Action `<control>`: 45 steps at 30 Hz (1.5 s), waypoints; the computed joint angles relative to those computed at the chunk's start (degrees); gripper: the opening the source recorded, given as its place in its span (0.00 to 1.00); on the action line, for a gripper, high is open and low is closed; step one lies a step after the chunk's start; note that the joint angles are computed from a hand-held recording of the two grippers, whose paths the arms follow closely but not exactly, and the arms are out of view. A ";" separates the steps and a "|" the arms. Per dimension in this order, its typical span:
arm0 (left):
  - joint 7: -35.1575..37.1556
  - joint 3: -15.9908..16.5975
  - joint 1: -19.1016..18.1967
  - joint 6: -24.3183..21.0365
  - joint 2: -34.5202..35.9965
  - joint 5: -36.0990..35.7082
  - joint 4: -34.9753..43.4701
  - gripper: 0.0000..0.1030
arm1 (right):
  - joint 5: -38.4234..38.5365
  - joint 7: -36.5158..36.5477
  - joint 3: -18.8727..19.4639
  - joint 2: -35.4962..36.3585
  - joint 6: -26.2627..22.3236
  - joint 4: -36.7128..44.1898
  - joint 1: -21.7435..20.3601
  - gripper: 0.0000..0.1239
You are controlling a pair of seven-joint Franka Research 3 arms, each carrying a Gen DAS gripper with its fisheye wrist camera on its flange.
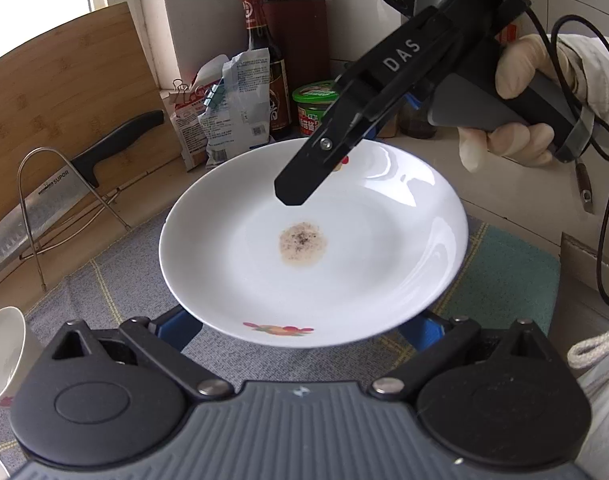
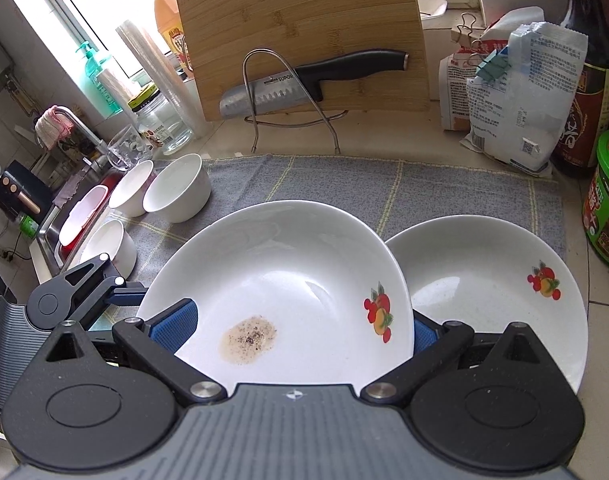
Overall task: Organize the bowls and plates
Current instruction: 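Lift the stained plate with the right tool and carry it toward the plate stack, then lower the stained plate onto the stacked plates with the right tool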
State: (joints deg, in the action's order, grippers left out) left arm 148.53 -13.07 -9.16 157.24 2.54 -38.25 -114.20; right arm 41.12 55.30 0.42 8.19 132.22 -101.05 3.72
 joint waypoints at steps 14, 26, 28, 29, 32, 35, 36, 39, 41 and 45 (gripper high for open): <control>-0.54 -2.53 0.03 -2.58 4.42 2.64 5.20 0.99 | 0.12 1.59 -1.64 -2.38 1.71 -3.85 -1.65 0.83; -3.34 -4.45 0.81 -4.00 8.13 6.81 9.46 0.99 | 0.40 1.81 -2.33 -1.66 1.67 -3.78 -3.23 0.83; -3.83 -4.74 0.99 -4.18 8.70 7.48 10.09 0.99 | 0.40 1.87 -2.35 -1.32 1.59 -3.48 -3.44 0.83; -4.28 -4.83 1.01 -4.30 9.12 7.97 10.57 0.99 | 0.37 1.92 -2.34 -1.15 1.56 -3.34 -3.53 0.83; -5.23 -5.22 1.26 -4.64 9.90 9.06 11.44 0.99 | 0.28 1.99 -2.30 -0.56 1.34 -2.79 -3.80 0.83; -5.74 -5.60 1.57 -4.94 10.45 9.76 12.07 0.99 | 0.30 2.10 -2.24 0.04 1.14 -2.26 -4.08 0.83; -6.01 -5.67 1.61 -5.09 10.66 10.09 12.34 0.99 | 0.31 2.16 -2.20 0.16 1.16 -2.20 -4.15 0.83; -6.61 -5.92 1.77 -5.38 11.30 10.77 13.05 0.99 | 0.35 2.25 -2.14 0.62 1.03 -1.83 -4.39 0.83; -6.81 -6.13 1.91 -5.23 11.53 11.07 13.24 0.99 | 0.34 2.35 -2.11 0.98 0.88 -1.48 -4.54 0.83; -7.43 -6.41 2.12 -5.38 12.16 11.73 13.98 0.99 | 0.08 2.71 -2.02 1.50 0.82 -1.05 -4.73 0.83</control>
